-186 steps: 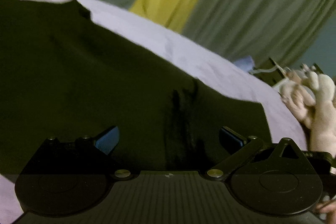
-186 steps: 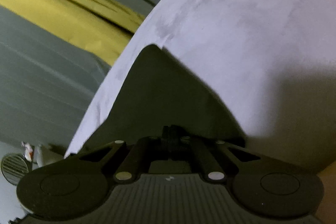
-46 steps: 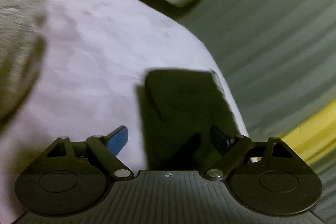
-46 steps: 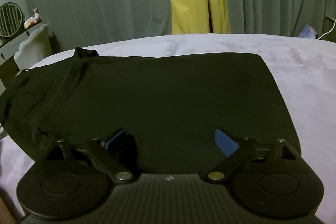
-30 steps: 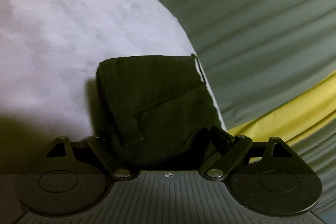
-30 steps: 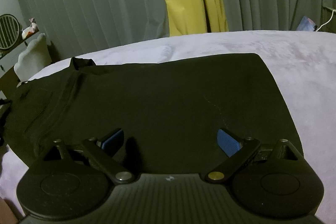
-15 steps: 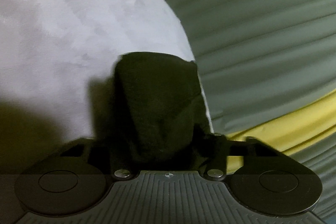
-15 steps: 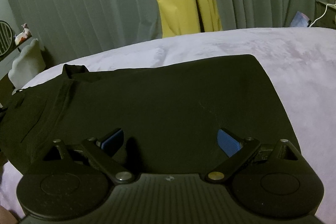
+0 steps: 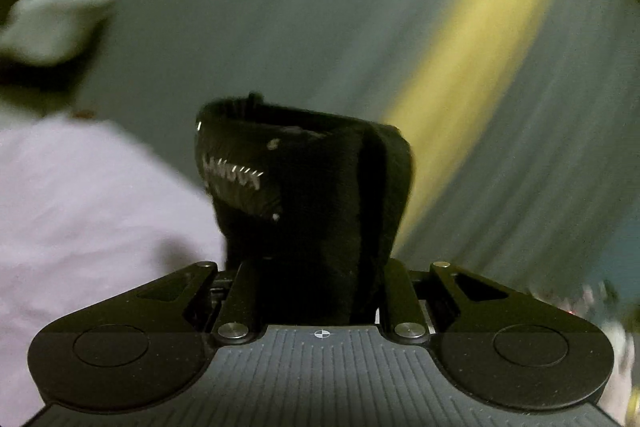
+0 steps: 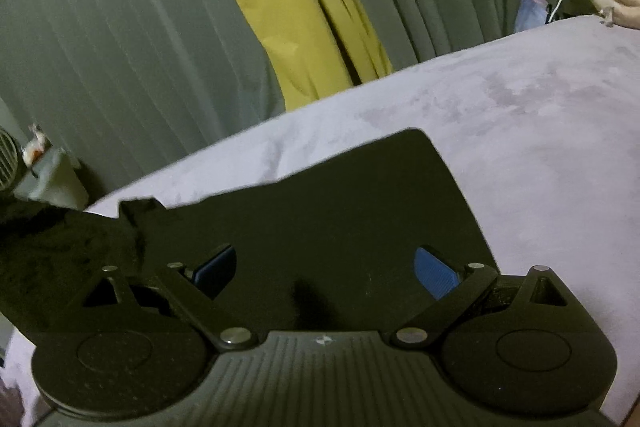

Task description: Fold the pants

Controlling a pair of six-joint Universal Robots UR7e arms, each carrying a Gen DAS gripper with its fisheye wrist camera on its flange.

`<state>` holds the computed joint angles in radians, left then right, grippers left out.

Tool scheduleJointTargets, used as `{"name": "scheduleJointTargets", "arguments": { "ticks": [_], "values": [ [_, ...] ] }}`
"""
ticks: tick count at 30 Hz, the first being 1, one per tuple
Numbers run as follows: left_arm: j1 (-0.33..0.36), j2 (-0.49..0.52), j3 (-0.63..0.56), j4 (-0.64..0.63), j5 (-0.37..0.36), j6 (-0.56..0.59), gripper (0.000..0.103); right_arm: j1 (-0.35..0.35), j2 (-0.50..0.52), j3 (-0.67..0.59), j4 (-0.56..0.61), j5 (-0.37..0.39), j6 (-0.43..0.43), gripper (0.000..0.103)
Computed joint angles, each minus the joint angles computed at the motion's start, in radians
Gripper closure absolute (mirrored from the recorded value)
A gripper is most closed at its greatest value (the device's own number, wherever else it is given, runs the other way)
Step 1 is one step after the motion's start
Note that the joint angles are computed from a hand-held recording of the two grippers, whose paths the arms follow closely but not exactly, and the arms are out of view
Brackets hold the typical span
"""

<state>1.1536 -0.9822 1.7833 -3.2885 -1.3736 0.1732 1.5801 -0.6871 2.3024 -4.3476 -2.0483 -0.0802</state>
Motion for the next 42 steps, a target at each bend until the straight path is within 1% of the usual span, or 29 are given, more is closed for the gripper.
{"name": "scheduleJointTargets", "arguments": {
  "ticks": [2,4,6,7,8,10,13,14,15,16,17,18,19,22,23,24,25,26,27,28,29,30,31,33,35,37,39,42],
  "values": [
    [-0.06,-0.004,0.047,0.004,-0.01,0.071,0.08,0.0,-0.003,0.011,-0.036,0.011,-0.004,0.007],
    [-0.121,0.003,0.096,0.027,-0.021,0.128,0.077,-0.007,-0.013,0.031,-0.07,0.033,0.012,0.007],
    [-0.176,0.031,0.138,0.037,-0.003,0.164,0.069,-0.022,-0.03,0.054,-0.095,0.064,0.042,0.007],
    [-0.197,0.052,0.153,0.045,0.013,0.175,0.067,-0.03,-0.038,0.063,-0.102,0.079,0.056,0.007],
    [-0.214,0.07,0.161,0.063,0.035,0.17,0.064,-0.036,-0.046,0.073,-0.109,0.09,0.069,0.007],
    [-0.239,0.131,0.139,0.155,0.1,0.146,0.064,-0.048,-0.057,0.095,-0.133,0.106,0.085,0.006],
    [-0.274,0.199,0.095,0.357,0.208,0.088,0.064,-0.067,-0.08,0.132,-0.151,0.14,0.094,0.006],
    [-0.275,0.215,0.077,0.424,0.225,0.074,0.06,-0.076,-0.087,0.146,-0.156,0.157,0.097,0.006],
    [-0.277,0.224,0.08,0.457,0.234,0.069,0.057,-0.085,-0.095,0.16,-0.159,0.176,0.101,0.006],
    [-0.282,0.231,0.094,0.448,0.257,0.079,0.057,-0.095,-0.102,0.171,-0.159,0.192,0.104,0.006],
    [-0.281,0.234,0.107,0.415,0.265,0.096,0.054,-0.106,-0.11,0.184,-0.156,0.212,0.109,0.006],
    [-0.28,0.234,0.12,0.385,0.259,0.1,0.048,-0.121,-0.117,0.195,-0.153,0.241,0.116,0.006],
    [-0.273,0.227,0.129,0.374,0.243,0.077,0.046,-0.136,-0.122,0.204,-0.15,0.269,0.125,0.006],
    [-0.279,0.215,0.118,0.419,0.227,-0.044,0.041,-0.188,-0.138,0.222,-0.115,0.37,0.187,0.006],
    [-0.276,0.216,0.118,0.42,0.215,-0.062,0.026,-0.204,-0.141,0.225,-0.102,0.402,0.208,0.006],
    [-0.266,0.188,0.133,0.444,0.186,-0.086,0.009,-0.218,-0.144,0.231,-0.093,0.429,0.218,0.006],
    [-0.253,0.167,0.135,0.479,0.141,-0.126,0.007,-0.229,-0.146,0.235,-0.082,0.454,0.223,0.006],
    [-0.235,0.147,0.146,0.482,0.081,-0.154,0.007,-0.24,-0.147,0.24,-0.072,0.477,0.223,0.006],
    [-0.218,0.133,0.148,0.493,0.04,-0.173,0.007,-0.247,-0.148,0.242,-0.059,0.49,0.222,0.006],
    [-0.198,0.112,0.158,0.501,0.003,-0.192,0.007,-0.248,-0.148,0.242,-0.047,0.493,0.222,0.006],
    [-0.181,0.093,0.172,0.482,-0.009,-0.208,0.007,-0.253,-0.148,0.241,-0.036,0.502,0.221,0.006],
    [-0.172,0.078,0.183,0.465,0.002,-0.226,0.007,-0.258,-0.151,0.24,-0.022,0.513,0.22,0.006],
    [-0.161,0.065,0.191,0.444,0.029,-0.252,0.007,-0.263,-0.152,0.236,-0.01,0.522,0.221,0.006],
    [-0.134,0.048,0.196,0.39,0.063,-0.297,0.007,-0.283,-0.163,0.226,0.036,0.56,0.23,0.007],
    [-0.105,0.031,0.195,0.345,0.102,-0.373,0.007,-0.304,-0.173,0.215,0.085,0.587,0.255,0.007],
    [-0.074,0.019,0.18,0.325,0.122,-0.445,0.007,-0.325,-0.178,0.201,0.119,0.618,0.282,0.008],
    [-0.053,0.017,0.169,0.284,0.163,-0.463,0.007,-0.336,-0.189,0.187,0.158,0.64,0.3,0.009],
    [-0.035,0.039,0.159,0.186,0.27,-0.459,0.007,-0.346,-0.22,0.161,0.261,0.649,0.302,0.011]
  ]
}}
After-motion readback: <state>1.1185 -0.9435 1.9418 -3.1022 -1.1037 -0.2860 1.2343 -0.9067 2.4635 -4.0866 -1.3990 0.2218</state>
